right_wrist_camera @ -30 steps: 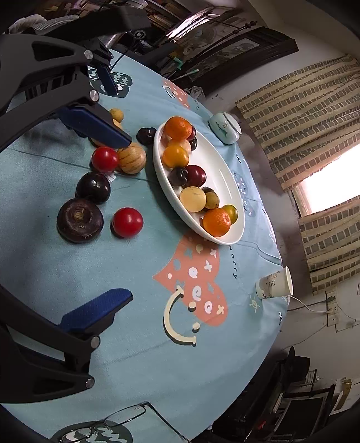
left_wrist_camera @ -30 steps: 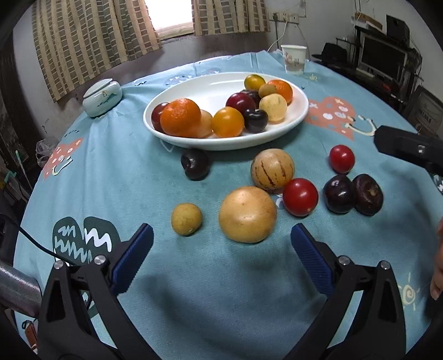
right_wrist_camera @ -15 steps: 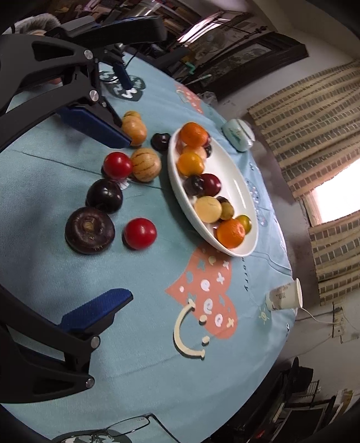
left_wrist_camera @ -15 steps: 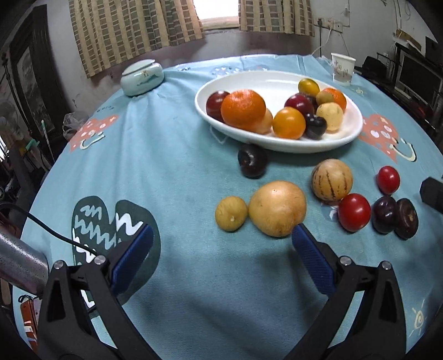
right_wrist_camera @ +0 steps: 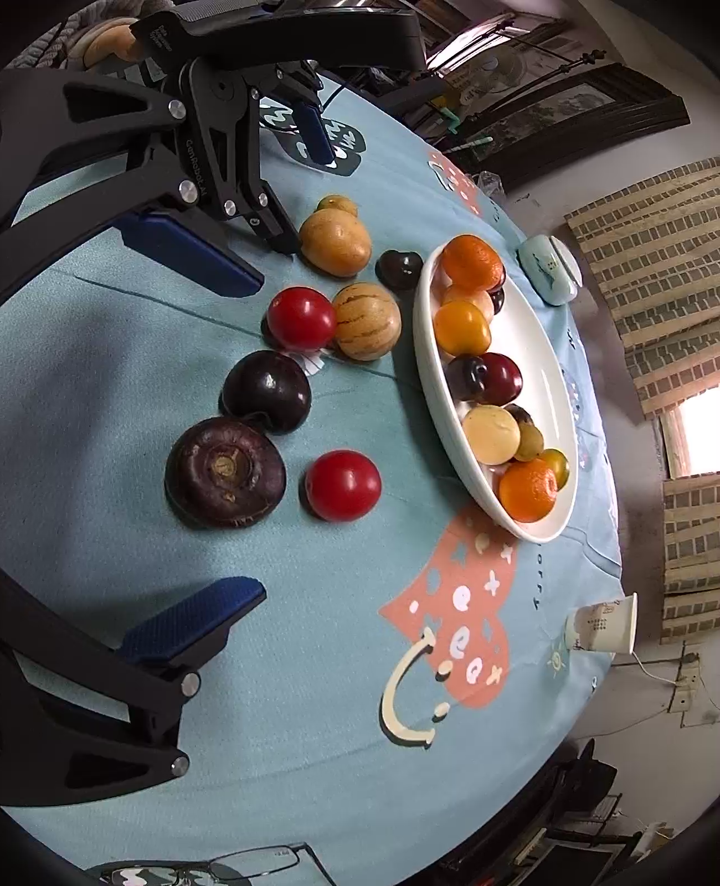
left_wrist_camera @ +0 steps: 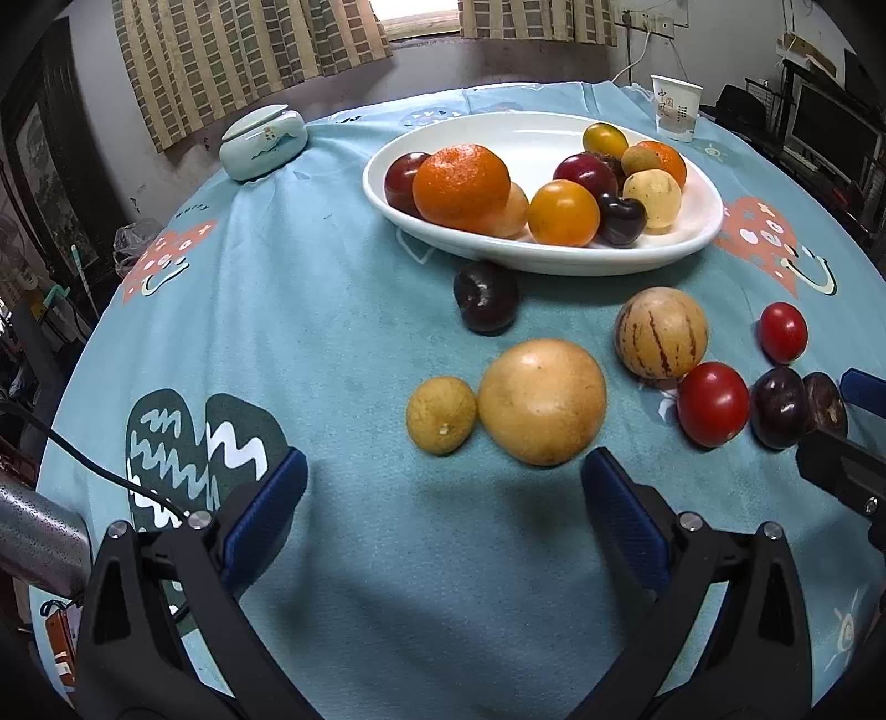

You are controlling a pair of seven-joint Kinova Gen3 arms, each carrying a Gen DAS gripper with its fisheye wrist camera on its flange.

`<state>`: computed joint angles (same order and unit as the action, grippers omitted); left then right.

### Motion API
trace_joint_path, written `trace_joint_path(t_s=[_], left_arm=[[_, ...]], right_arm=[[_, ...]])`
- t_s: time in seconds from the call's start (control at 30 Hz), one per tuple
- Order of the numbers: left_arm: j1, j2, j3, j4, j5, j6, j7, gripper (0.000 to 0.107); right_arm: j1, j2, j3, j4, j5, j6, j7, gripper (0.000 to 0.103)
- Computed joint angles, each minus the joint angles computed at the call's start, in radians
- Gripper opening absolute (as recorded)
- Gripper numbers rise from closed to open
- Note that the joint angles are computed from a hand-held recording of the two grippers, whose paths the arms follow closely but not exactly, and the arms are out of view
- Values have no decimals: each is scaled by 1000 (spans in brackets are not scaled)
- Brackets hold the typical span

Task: Organize fruits
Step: 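Withdraw both open tools toward the remaining loose fruits, then close the left tool on a large pale pear while the right tool grasps a dark plum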

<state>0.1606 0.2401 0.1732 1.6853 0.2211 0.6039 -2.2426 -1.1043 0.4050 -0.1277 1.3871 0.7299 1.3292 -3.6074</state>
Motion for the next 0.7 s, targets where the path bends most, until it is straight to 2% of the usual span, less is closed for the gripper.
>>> trace_joint_path(t_s=[0.1,0.33,0.43,0.5,0.7], left_arm=[[-6,-4,8,6,14,-7,-19,101],[-11,-10,15,16,38,-12,-56,100],[-25,-16,26,27,71,-18,-99,87],[-19,-13,22,21,70,-8,-100,84],[-42,-10,35,15,129,20,-174,67]], right_arm=[[29,-2,-6,0,-40,-26,18,102],[25,21,7,-40,-67,5,65,102],[14,7,14,-11,-48,-20,27,102],[13,0,11,4,-37,-36,11,102],[16,5,3,-7,-26,-39,40,98]])
